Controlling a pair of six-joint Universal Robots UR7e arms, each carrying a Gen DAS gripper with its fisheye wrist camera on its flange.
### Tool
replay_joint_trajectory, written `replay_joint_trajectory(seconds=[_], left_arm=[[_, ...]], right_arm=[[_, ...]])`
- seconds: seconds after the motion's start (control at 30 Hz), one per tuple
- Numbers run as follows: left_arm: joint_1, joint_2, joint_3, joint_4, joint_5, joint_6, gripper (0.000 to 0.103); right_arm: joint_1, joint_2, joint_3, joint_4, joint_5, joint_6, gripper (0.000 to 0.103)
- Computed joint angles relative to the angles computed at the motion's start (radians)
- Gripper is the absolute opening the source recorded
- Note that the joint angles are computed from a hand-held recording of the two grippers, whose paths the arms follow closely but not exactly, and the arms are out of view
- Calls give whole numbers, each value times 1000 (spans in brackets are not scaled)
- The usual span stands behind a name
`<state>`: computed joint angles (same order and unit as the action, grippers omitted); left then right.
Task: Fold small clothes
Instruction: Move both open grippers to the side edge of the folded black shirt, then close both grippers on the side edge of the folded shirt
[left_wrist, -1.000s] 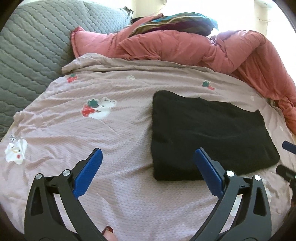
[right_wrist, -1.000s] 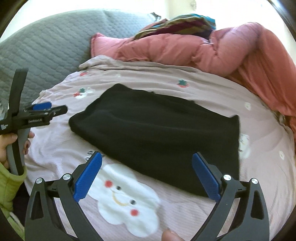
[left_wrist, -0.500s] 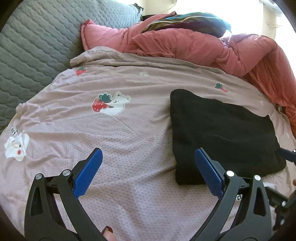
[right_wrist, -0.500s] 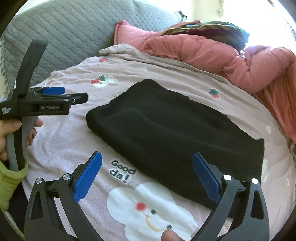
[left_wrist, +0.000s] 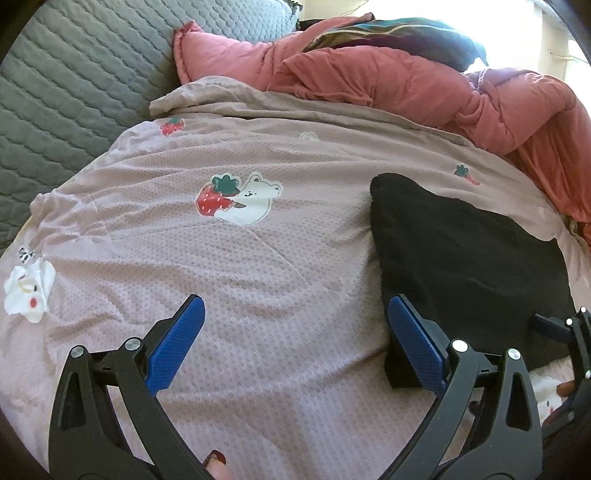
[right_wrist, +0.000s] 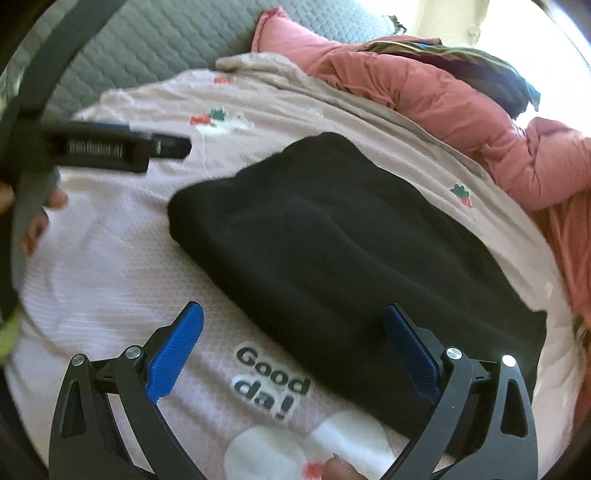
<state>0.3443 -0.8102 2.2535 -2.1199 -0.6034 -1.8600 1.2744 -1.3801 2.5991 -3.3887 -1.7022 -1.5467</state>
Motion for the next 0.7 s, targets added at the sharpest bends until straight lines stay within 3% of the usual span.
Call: replay_joint_trajectory(seconds=[0.13,0.43,0.7], left_arm=[[35,-13,9,-53,9,36,93],[108,-22,6,-158,17,137,93],[163,25,36,-552,3,364,93]], right_arm=[[7,108,4,-160,-8,-49,97],[26,232,-22,-306,2,-58,97],[24,315,-19,-453,53,-108,96]])
